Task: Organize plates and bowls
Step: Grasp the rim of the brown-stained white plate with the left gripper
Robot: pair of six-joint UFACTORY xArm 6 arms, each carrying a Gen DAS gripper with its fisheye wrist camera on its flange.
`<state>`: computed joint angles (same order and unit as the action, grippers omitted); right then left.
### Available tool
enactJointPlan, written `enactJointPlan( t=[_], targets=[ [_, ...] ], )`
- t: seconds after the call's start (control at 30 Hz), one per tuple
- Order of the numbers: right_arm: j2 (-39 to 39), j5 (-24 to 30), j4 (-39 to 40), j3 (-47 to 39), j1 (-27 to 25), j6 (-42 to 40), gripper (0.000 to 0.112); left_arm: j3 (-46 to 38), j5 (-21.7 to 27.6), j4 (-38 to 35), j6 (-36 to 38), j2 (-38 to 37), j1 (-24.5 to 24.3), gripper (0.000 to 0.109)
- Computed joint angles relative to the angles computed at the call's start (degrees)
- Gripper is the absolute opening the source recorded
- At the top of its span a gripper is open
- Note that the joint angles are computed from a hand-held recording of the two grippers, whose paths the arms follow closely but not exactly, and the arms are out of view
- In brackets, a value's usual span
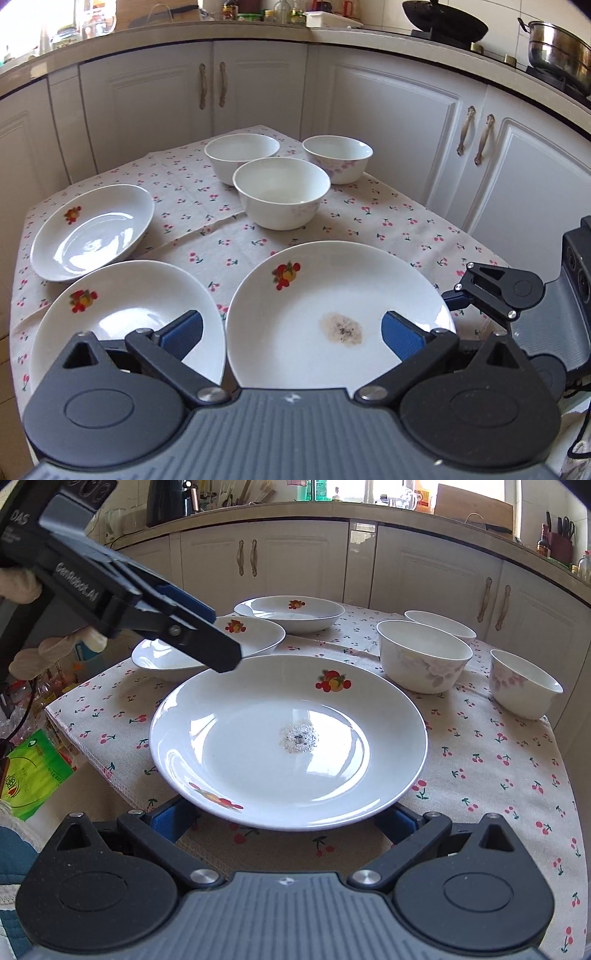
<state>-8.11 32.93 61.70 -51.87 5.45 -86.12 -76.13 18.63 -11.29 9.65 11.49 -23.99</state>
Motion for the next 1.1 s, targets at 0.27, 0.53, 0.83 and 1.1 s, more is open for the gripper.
enactJointPlan(
  t=[0.27, 0.53, 0.83, 1.1],
  targets=[
    [-0.31, -0.63, 2.63, 0.65, 0.11, -2.0, 0.103, -18.08, 13.64, -4.05, 9.35, 12.02, 1.03, 0.102],
    [-0.27, -1.29, 2.86, 0.67, 0.4, -1.67, 0.103, -31.91, 27.77, -3.46, 12.23, 20.32, 2.29, 0.098],
    [-0.22, -0.92, 3.1, 0.55, 0.23, -1.91, 0.103, -37.28, 34.19, -4.25, 13.21, 23.0, 2.67, 0.095],
    [-0.06, 0.09, 1.63, -0.31, -0.98, -1.41, 0.103, -40.19, 35.55, -5.7, 12.66, 24.56, 2.83, 0.094]
  ],
)
